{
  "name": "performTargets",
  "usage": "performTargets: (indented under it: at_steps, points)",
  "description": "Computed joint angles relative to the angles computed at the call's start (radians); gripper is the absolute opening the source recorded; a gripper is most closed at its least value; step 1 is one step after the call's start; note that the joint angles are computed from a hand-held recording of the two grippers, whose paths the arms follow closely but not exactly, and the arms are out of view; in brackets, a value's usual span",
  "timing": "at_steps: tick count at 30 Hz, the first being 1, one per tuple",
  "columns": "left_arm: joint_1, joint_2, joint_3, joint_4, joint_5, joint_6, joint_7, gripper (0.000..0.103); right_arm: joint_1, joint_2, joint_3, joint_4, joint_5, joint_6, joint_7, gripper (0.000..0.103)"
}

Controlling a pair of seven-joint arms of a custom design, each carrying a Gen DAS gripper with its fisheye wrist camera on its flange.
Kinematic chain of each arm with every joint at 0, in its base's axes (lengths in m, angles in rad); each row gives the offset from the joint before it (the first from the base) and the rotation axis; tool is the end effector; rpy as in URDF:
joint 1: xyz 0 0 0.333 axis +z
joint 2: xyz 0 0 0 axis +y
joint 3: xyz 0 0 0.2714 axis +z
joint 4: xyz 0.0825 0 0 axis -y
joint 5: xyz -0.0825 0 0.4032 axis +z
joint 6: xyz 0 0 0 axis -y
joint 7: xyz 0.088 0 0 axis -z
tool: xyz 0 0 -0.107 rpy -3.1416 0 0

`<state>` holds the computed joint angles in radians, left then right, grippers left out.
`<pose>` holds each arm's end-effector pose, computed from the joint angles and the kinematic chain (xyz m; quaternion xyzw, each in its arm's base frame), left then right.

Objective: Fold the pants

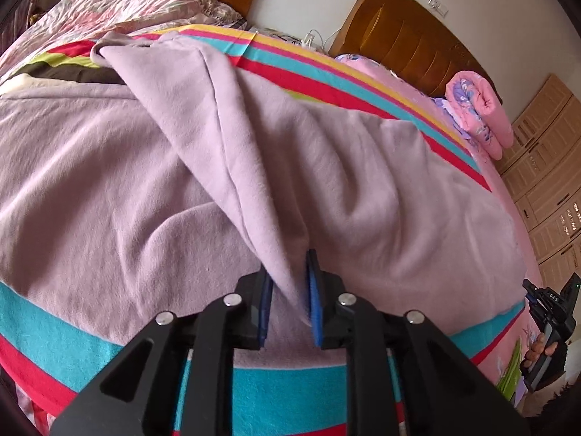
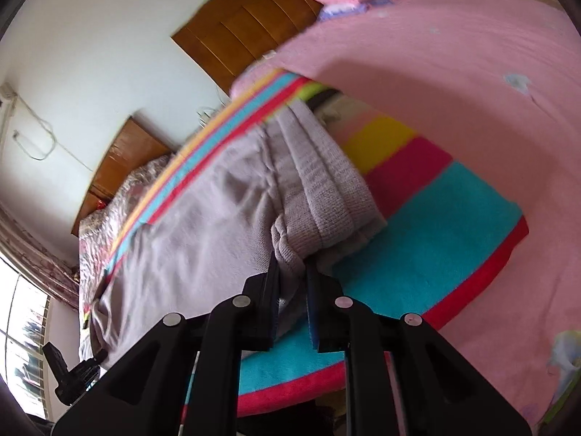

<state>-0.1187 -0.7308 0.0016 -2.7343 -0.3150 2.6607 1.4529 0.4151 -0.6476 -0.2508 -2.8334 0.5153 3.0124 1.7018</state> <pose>0.4136 -0.0398 0.4637 -0.7377 0.5842 -0.3208 0.1078 0.4138 0.0410 0.4058 -0.4772 0.7754 -0.0490 0.4107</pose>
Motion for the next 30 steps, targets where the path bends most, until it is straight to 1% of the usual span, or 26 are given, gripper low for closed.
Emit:
performTargets:
  at_steps: [1, 2, 3, 4, 5, 6, 7, 8, 9, 10, 11, 12, 14, 15, 16, 17, 18, 19, 20, 21, 23, 24, 25, 26, 28, 30]
  points:
    - [0.0, -0.002, 0.001, -0.001, 0.002, -0.001, 0.003, 0.02, -0.008, 0.0, -0.001, -0.007, -0.06, 0.005, 0.039, 0.012]
    - [-0.005, -0.001, 0.006, 0.002, 0.0, -0.005, 0.01, 0.022, -0.051, -0.002, 0.021, -0.005, -0.187, -0.039, 0.147, 0.033]
    - [-0.011, -0.003, 0.014, 0.005, -0.004, -0.015, 0.021, 0.026, -0.114, -0.008, 0.077, -0.002, -0.245, -0.08, 0.227, 0.046]
    - [-0.016, -0.009, 0.018, 0.004, -0.008, -0.019, 0.031, 0.037, -0.169, -0.027, 0.136, -0.006, -0.232, -0.109, 0.251, 0.056]
    - [-0.012, -0.019, 0.011, -0.001, -0.005, -0.019, 0.031, 0.045, -0.22, -0.05, 0.202, -0.009, -0.167, -0.129, 0.223, 0.056]
    - [0.0, -0.034, -0.003, -0.009, 0.008, -0.016, 0.027, 0.046, -0.247, -0.07, 0.24, -0.013, -0.172, -0.134, 0.232, 0.056]
    - [-0.001, -0.043, 0.001, -0.013, 0.009, -0.015, 0.032, 0.049, -0.276, -0.095, 0.295, -0.009, -0.227, -0.134, 0.256, 0.056]
    - [-0.004, -0.051, 0.008, -0.015, 0.006, -0.014, 0.036, 0.059, -0.279, -0.103, 0.318, -0.001, -0.264, -0.128, 0.26, 0.056]
    - [0.003, -0.066, 0.015, -0.019, 0.001, -0.008, 0.034, 0.066, -0.265, -0.097, 0.329, 0.017, -0.292, -0.115, 0.254, 0.056]
    - [0.02, -0.073, 0.009, -0.018, 0.006, -0.001, 0.018, 0.077, -0.223, -0.076, 0.313, 0.043, -0.32, -0.096, 0.246, 0.056]
    - [0.046, -0.083, -0.005, -0.016, 0.017, 0.006, -0.009, 0.082, -0.147, -0.03, 0.28, 0.089, -0.302, -0.074, 0.195, 0.056]
    - [0.07, -0.089, -0.013, -0.012, 0.029, 0.013, -0.033, 0.084, -0.062, 0.02, 0.229, 0.136, -0.288, -0.063, 0.144, 0.056]
    - [0.099, -0.08, 0.007, 0.017, 0.033, 0.042, -0.065, 0.094, 0.113, 0.156, 0.138, 0.27, -0.225, -0.066, -0.004, 0.056]
    - [0.104, -0.058, 0.018, 0.043, 0.028, 0.048, -0.068, 0.094, 0.184, 0.219, 0.101, 0.335, -0.191, -0.079, -0.07, 0.056]
    - [0.115, -0.004, 0.026, 0.103, 0.04, 0.03, -0.081, 0.094, 0.22, 0.289, 0.099, 0.41, -0.123, -0.109, -0.159, 0.056]
    - [0.126, 0.039, 0.026, 0.153, 0.052, 0.007, -0.086, 0.094, 0.291, 0.373, 0.062, 0.498, -0.113, -0.13, -0.207, 0.056]
    - [0.145, 0.099, 0.016, 0.218, 0.073, -0.016, -0.096, 0.094, 0.328, 0.436, 0.055, 0.566, -0.092, -0.146, -0.248, 0.056]
    - [0.17, 0.179, 0.001, 0.298, 0.106, -0.025, -0.109, 0.094, 0.334, 0.5, 0.072, 0.636, -0.042, -0.167, -0.308, 0.056]
    - [0.2, 0.261, -0.019, 0.385, 0.133, -0.066, -0.132, 0.094, 0.35, 0.566, 0.081, 0.712, 0.008, -0.194, -0.358, 0.056]
    - [0.208, 0.348, -0.02, 0.466, 0.16, -0.079, -0.13, 0.093, 0.353, 0.607, 0.095, 0.763, 0.054, -0.21, -0.394, 0.056]
    - [0.229, 0.499, -0.029, 0.638, 0.198, -0.2, -0.182, 0.091, 0.348, 0.684, 0.131, 0.854, 0.137, -0.246, -0.458, 0.056]
    - [0.233, 0.576, -0.035, 0.725, 0.22, -0.25, -0.195, 0.09, 0.341, 0.705, 0.149, 0.878, 0.141, -0.26, -0.464, 0.056]
    - [0.239, 0.658, -0.048, 0.813, 0.285, -0.295, -0.22, 0.085, 0.335, 0.718, 0.167, 0.894, 0.133, -0.274, -0.464, 0.056]
    - [0.237, 0.716, -0.057, 0.886, 0.34, -0.35, -0.24, 0.082, 0.328, 0.725, 0.183, 0.898, 0.121, -0.292, -0.468, 0.056]
    - [0.221, 0.817, -0.065, 1.003, 0.46, -0.418, -0.268, 0.079, 0.309, 0.722, 0.21, 0.893, 0.098, -0.313, -0.459, 0.056]
    - [0.201, 0.883, -0.064, 1.077, 0.537, -0.491, -0.26, 0.067, 0.287, 0.721, 0.232, 0.888, 0.083, -0.326, -0.435, 0.056]
